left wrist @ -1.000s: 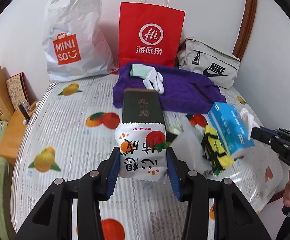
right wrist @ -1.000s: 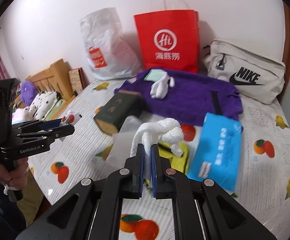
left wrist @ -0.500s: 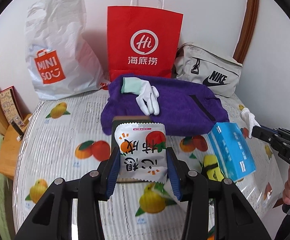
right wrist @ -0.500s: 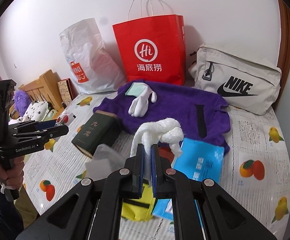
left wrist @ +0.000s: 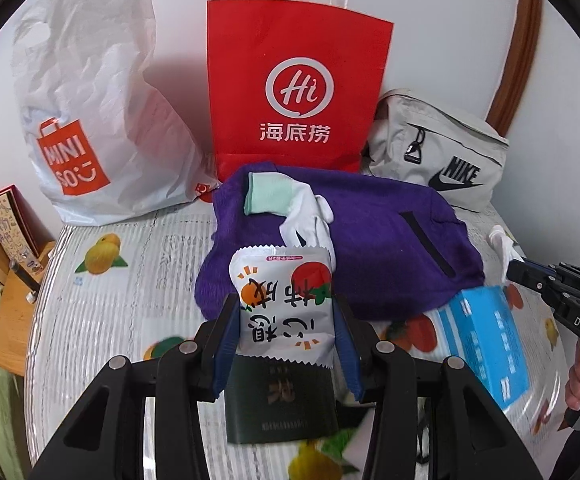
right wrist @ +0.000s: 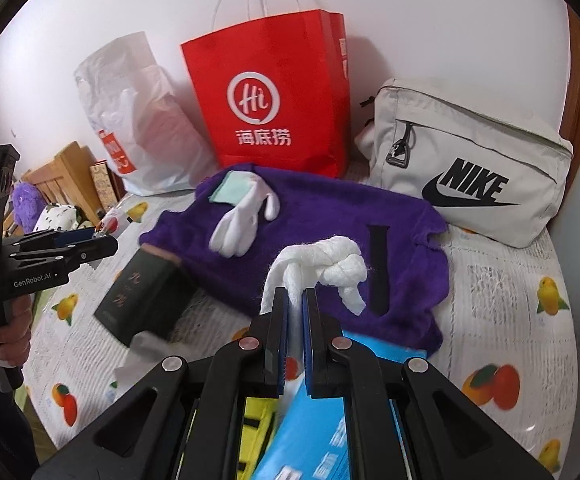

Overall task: Organize soft objects
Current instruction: 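Carry the snack packet and the white wipe toward the purple towel with both grippers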

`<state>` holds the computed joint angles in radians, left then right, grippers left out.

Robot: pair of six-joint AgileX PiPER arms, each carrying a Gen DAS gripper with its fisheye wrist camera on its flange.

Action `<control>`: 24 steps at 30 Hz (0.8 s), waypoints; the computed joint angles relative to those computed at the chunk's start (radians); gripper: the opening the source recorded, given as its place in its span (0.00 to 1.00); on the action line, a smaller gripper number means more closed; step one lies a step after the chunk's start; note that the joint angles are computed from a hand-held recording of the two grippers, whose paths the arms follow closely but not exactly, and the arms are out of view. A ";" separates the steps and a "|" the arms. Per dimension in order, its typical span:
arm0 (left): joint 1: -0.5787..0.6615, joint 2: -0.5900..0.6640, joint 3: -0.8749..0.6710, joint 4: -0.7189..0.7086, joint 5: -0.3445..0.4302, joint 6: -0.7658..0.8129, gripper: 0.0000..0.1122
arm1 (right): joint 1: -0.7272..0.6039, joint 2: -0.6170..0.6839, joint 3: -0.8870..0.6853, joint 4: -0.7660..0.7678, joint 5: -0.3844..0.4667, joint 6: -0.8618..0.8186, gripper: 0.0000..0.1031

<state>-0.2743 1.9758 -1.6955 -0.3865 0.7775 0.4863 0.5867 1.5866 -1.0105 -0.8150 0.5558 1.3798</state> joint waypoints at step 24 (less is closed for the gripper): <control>-0.047 0.497 -0.772 0.144 0.336 -0.236 0.38 | -0.245 0.293 -0.194 0.473 -0.104 -0.559 0.07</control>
<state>-0.3215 2.4731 -2.4676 -0.2429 1.1139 0.2504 0.3419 1.8801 -1.2050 -0.3418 0.4520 0.8205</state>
